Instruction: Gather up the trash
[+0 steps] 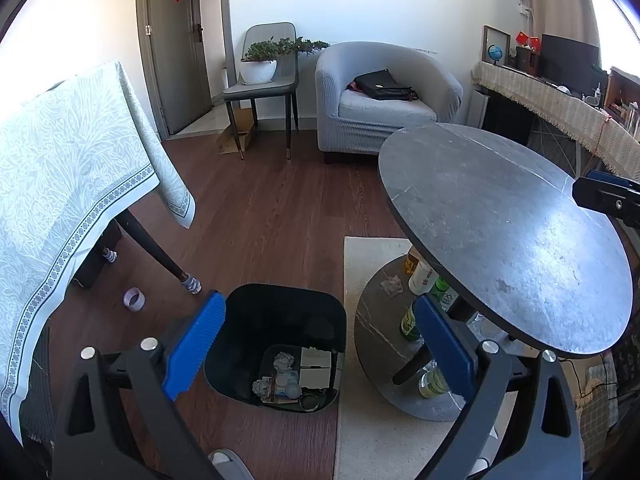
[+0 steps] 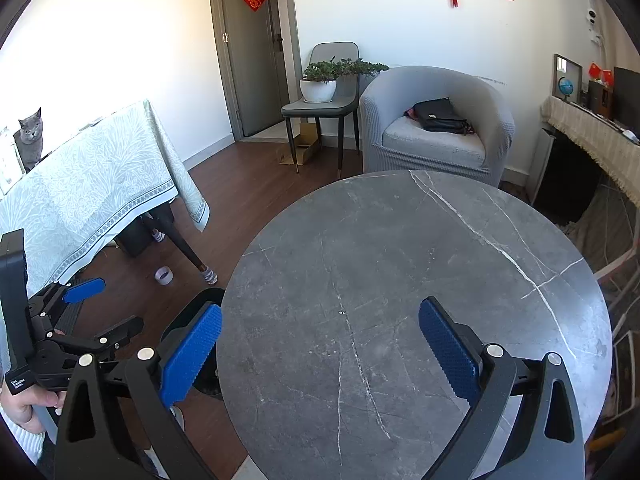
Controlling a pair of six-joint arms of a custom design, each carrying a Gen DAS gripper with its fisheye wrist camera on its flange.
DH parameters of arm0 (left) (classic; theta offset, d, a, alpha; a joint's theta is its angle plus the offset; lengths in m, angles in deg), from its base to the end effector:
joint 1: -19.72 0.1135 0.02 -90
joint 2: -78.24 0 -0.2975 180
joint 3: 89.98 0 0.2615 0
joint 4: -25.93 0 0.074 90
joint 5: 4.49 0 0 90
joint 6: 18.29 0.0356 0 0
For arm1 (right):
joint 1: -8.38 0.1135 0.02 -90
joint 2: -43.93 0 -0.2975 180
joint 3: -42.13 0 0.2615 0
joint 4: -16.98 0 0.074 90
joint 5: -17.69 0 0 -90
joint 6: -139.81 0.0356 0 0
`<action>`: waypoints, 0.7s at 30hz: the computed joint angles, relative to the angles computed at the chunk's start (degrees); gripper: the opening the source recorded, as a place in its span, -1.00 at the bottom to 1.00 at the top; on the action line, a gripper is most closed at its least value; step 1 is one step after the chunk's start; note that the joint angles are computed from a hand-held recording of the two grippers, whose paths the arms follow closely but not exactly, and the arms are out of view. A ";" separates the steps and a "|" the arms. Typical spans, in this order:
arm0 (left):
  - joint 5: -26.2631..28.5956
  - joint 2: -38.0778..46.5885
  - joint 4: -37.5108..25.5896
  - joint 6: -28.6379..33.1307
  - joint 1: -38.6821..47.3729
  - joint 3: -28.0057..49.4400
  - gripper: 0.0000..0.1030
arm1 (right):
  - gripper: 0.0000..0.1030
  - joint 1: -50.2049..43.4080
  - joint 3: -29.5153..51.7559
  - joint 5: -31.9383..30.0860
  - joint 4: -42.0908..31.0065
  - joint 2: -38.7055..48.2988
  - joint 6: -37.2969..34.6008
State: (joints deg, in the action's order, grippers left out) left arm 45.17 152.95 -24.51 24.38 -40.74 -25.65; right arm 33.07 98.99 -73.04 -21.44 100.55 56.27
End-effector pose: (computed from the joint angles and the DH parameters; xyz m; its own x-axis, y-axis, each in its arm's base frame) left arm 0.1424 -0.2045 0.2651 -0.6649 0.0366 -0.7460 0.0275 0.9993 0.0246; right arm 0.1851 0.0856 0.2953 -0.6061 -0.1548 -0.7802 -0.3609 0.9276 0.0963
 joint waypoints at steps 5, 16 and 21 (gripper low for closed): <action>-0.41 -0.26 -0.15 -0.02 -0.05 -0.04 0.89 | 0.93 -0.04 -0.13 -0.03 0.00 -0.16 -0.03; -1.66 -0.23 -0.41 0.48 -0.91 0.66 0.89 | 0.93 0.14 -0.10 0.13 0.22 0.28 -0.41; -1.42 -0.38 -0.27 0.23 -0.82 0.41 0.89 | 0.93 0.11 -0.17 0.08 0.33 0.24 -0.32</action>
State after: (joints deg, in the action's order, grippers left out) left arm 43.76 152.58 -24.78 24.61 -41.56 -25.24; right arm 33.18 98.81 -72.97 -21.12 100.79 55.95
